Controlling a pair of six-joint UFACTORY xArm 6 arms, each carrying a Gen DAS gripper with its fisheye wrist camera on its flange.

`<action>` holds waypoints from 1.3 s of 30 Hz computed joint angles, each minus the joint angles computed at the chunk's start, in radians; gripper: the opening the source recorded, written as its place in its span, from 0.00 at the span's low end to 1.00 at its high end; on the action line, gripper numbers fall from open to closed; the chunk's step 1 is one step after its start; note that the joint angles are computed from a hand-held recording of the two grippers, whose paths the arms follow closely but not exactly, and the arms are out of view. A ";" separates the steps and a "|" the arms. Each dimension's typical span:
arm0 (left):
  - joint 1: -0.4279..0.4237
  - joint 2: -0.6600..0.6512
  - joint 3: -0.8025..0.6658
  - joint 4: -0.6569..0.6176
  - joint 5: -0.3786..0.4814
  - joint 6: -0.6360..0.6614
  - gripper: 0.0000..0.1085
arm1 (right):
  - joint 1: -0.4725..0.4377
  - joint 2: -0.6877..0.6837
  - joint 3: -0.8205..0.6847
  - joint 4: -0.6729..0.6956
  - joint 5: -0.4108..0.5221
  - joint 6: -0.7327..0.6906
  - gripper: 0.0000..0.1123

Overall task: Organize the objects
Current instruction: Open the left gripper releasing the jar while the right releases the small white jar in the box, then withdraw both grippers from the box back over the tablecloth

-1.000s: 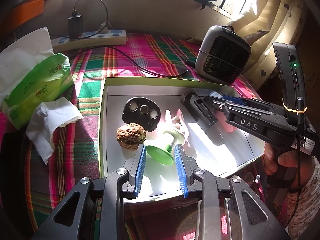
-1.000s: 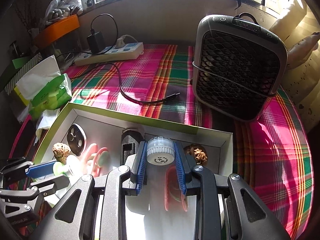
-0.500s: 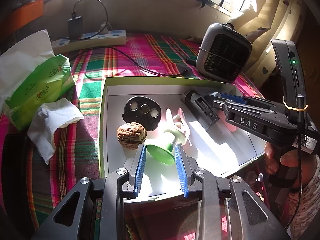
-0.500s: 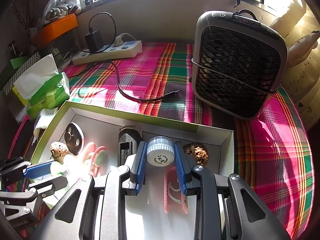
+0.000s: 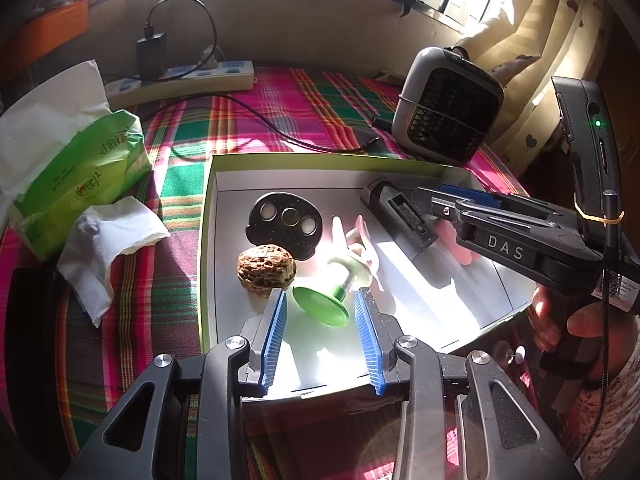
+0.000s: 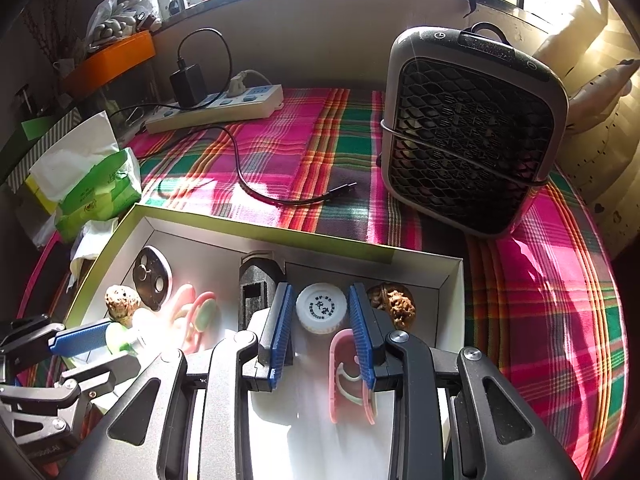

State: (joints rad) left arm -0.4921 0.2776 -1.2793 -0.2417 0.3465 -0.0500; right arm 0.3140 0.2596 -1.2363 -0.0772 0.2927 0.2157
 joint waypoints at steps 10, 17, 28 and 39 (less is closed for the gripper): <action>0.002 -0.029 0.032 0.005 -0.019 0.005 0.32 | 0.007 -0.048 0.050 0.007 -0.027 0.014 0.35; 0.008 -0.093 0.104 0.018 -0.055 0.003 0.33 | 0.013 -0.109 0.119 -0.025 -0.063 0.055 0.37; 0.005 -0.200 0.228 -0.030 -0.096 0.057 0.33 | 0.021 -0.242 0.277 -0.055 -0.135 0.124 0.41; -0.022 -0.241 0.281 -0.103 -0.104 0.157 0.33 | 0.019 -0.383 0.446 -0.173 -0.181 0.234 0.41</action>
State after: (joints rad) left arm -0.5144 0.0363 -0.9983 -0.3448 0.2426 0.1065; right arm 0.3327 -0.1238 -0.7905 -0.2506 0.1114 0.4497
